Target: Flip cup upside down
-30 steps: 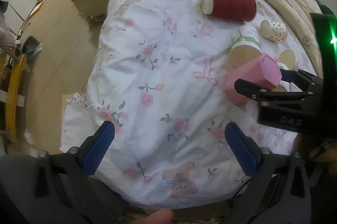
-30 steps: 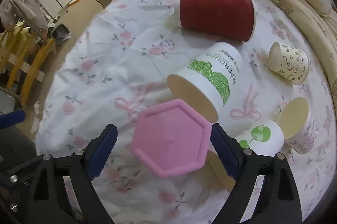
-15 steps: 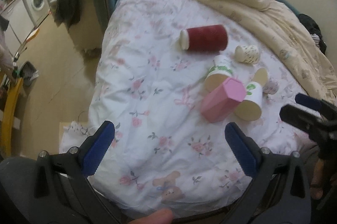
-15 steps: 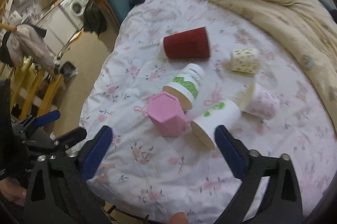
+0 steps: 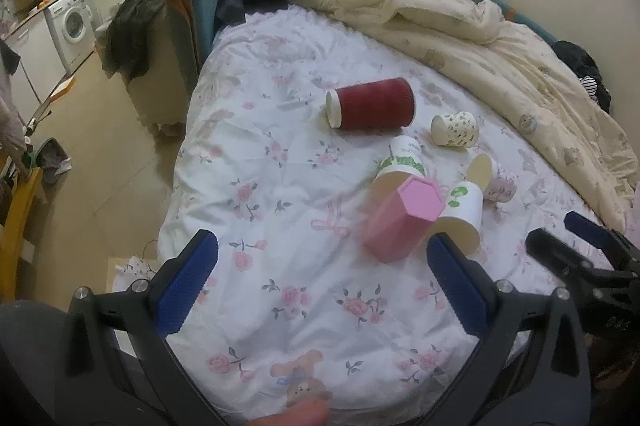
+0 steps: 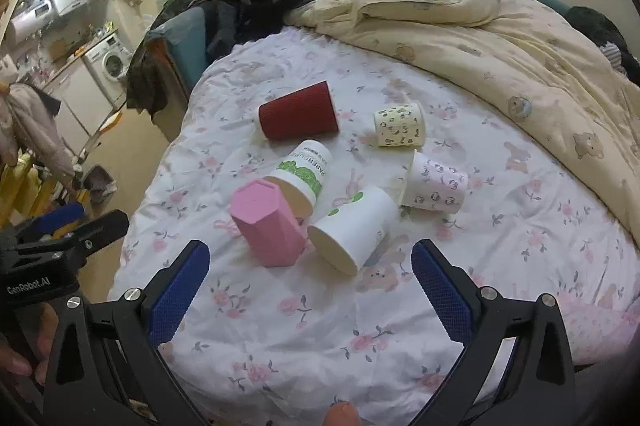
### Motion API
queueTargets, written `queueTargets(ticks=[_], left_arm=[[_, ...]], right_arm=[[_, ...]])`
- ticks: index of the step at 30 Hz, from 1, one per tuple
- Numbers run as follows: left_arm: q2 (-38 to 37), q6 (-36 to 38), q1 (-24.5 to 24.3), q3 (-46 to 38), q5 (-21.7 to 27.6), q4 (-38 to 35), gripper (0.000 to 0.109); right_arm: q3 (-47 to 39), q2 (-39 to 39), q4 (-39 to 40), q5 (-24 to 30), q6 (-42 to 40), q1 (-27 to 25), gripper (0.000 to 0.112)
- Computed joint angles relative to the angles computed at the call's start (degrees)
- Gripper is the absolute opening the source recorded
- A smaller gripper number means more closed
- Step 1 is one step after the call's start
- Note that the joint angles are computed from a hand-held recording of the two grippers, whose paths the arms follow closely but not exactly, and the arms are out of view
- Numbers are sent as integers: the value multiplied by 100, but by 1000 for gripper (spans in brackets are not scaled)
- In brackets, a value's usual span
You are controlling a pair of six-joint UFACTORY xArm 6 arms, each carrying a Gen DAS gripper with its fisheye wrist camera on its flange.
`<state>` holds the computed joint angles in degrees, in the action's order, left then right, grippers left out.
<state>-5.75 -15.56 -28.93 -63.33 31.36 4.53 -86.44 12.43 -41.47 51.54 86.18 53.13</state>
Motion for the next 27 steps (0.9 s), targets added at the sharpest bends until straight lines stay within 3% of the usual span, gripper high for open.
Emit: queueTargets(ticks=[27], left_arm=[[62, 20, -19, -18, -12, -108, 103]], right_arm=[[-25, 20, 53, 49, 94, -7, 103]])
